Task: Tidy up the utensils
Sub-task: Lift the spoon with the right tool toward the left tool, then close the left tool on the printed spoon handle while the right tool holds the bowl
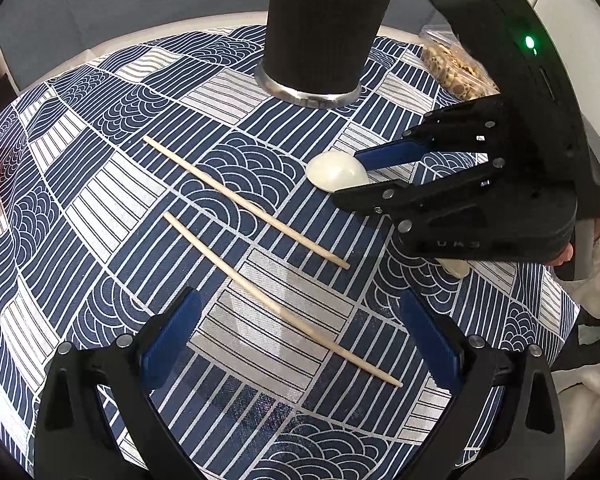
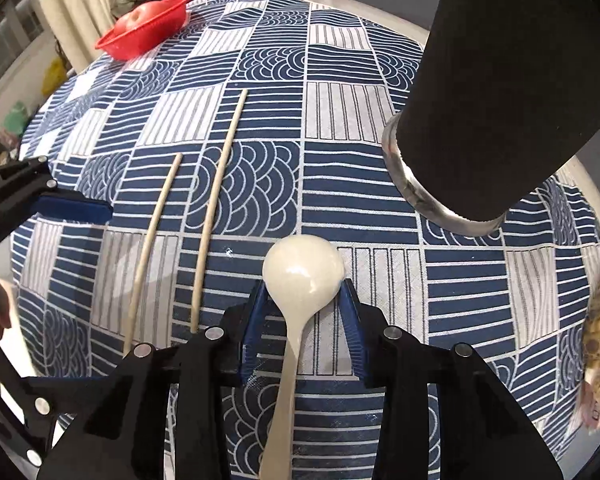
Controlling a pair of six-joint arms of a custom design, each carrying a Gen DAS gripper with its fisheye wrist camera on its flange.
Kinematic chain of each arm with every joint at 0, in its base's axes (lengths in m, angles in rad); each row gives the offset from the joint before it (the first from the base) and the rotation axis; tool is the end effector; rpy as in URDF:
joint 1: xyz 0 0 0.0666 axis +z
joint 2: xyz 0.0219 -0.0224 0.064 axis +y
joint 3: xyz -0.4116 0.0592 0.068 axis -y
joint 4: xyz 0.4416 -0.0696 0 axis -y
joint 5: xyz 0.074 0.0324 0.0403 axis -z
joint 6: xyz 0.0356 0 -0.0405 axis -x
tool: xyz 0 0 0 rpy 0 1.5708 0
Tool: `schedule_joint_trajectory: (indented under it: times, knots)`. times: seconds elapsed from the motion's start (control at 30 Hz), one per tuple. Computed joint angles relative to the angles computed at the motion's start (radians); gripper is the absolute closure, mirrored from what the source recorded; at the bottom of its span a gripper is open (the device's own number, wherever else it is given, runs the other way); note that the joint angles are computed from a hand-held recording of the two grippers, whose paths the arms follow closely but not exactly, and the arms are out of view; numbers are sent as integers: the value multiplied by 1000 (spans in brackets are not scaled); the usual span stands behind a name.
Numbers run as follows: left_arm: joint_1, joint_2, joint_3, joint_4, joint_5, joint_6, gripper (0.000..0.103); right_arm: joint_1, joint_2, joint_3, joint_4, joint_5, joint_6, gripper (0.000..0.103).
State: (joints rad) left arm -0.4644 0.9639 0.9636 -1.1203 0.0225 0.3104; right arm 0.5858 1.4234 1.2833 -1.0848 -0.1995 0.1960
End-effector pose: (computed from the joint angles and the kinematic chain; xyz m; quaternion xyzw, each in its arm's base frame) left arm 0.2964 -0.1498 0.4086 0.0775 0.9716 -0.0945 0.2025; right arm 0.4152 0.2835 0.3835 -0.3893 0.8997 0.1294 0.1490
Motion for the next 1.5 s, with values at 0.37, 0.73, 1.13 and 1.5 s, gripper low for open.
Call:
schedule_joint_trajectory:
  times: [0.37,0.73,1.13,1.5]
  knots:
    - [-27,33,11,57,67,6,6,-200,4,-70,25,-563,-290,81]
    - [-50,94,50,83,89,25,6,-203,-3,-45,43,-493,-291,99]
    - [-55,125,58,73,68,22,6,-220,57,57,11,-346,-165,72]
    - [-35,166,80,84,62,52,6,-191,161,147,-59,-310,-44,89]
